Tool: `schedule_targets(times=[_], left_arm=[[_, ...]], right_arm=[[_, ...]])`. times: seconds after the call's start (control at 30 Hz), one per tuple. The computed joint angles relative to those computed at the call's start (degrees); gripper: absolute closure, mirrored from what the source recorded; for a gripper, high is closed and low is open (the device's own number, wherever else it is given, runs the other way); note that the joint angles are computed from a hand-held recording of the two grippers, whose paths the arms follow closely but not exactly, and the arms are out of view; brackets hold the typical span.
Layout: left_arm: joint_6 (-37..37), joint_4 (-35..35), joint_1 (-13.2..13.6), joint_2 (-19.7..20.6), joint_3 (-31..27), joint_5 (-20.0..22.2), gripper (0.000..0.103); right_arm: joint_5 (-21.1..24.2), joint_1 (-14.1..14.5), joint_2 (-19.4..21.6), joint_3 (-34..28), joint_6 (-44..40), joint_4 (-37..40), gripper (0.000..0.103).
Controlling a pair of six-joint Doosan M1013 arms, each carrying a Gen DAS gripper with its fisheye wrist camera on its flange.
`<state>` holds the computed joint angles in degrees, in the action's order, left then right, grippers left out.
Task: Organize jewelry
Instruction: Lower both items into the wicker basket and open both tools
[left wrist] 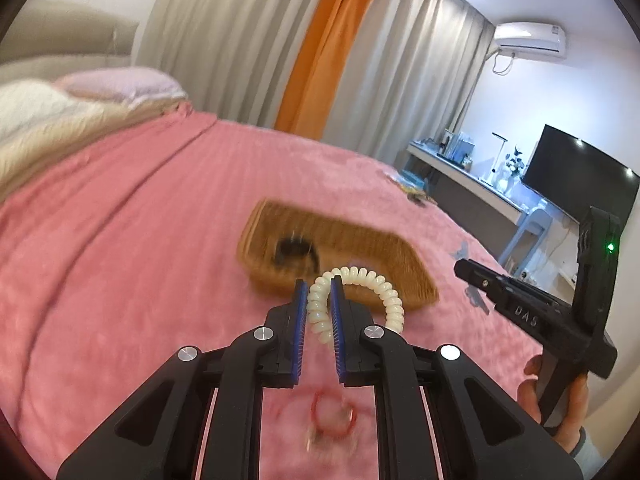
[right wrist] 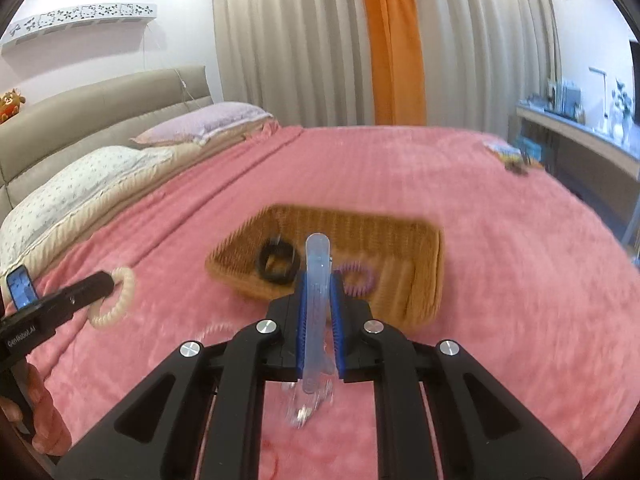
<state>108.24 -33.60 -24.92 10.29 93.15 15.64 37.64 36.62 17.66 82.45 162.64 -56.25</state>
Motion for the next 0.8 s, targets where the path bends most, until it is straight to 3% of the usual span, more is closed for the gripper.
schedule_targets(times=[0.07,0.4,0.53,0.6,0.8], left_arm=[[-3.30,4.58,-0.59,1.76,-3.34,0.57,0.093],[-1.75,4.16,-1.57,11.63,-15.44,3.93,0.093],[-6.79,9.94,-1.95,15.53,-19.44,6.91,0.093],[-8.44,12.34,-2.29,17.10,-20.74,8.22,0.093],[-9.47,13.02,-2.39,19.39,-21.87,10.20,0.093]], right_arm=[[0.34,-0.80,0.83,-1.71,-1.92,0.54,0.094],[-1.68,-6.83,6.83,-8.94,-13.44,16.28,0.094],[-1.01,-8.51,8.84,-10.19,-17.19,22.88,0.094],[-0.20,-8.98,9.71,-10.28,-15.95,23.40,0.094],[-3.57,-10.16,9.57,-7.82,-14.08,24.58,0.094]])
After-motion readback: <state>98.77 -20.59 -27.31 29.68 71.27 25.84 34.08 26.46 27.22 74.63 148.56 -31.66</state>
